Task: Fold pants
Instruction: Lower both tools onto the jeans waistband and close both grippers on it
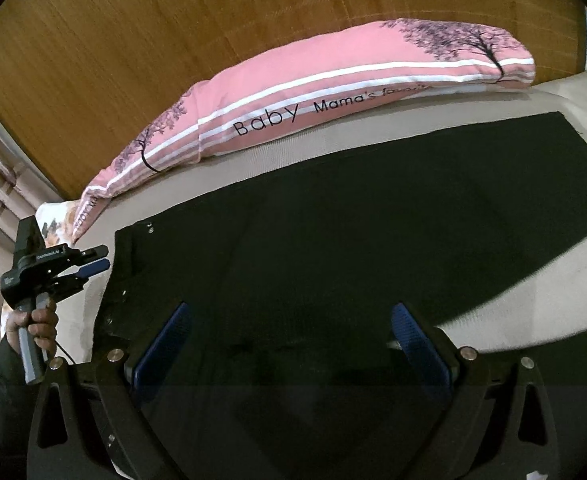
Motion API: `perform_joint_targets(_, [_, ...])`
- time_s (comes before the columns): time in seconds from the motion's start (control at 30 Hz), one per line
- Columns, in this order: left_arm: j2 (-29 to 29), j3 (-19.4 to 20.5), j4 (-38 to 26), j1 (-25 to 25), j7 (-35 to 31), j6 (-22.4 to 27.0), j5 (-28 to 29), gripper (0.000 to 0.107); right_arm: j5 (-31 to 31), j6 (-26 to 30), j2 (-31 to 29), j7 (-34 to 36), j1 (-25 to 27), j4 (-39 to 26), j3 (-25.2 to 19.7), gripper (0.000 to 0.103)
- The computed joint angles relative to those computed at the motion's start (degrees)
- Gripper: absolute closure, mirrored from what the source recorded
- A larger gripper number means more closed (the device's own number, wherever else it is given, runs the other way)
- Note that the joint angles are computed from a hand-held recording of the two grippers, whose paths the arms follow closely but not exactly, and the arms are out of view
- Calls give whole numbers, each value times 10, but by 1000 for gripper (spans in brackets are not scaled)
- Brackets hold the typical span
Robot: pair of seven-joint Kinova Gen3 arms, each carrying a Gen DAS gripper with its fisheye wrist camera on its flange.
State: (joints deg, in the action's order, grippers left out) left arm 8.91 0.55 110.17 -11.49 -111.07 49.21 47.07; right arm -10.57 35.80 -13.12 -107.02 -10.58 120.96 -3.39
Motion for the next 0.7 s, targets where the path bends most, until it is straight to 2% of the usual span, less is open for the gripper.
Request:
perform_joint_targets(0.23, [38, 9, -17, -3, -3, -20, 1, 74, -16, -22, 53, 35, -8, -23, 6, 4])
perform_joint_targets(0.33, [45, 20, -22, -13, -23, -12, 14, 80, -24, -28, 74, 50, -10, -32, 6, 4])
perform_joint_targets(0.43, [49, 22, -34, 2, -12, -30, -6, 89, -39, -33, 90, 73, -10, -40, 6, 4])
perform_joint_targets(0.7, [78, 36, -61, 2, -7, -45, 4, 93, -57, -34, 130, 127, -4, -65, 0, 4])
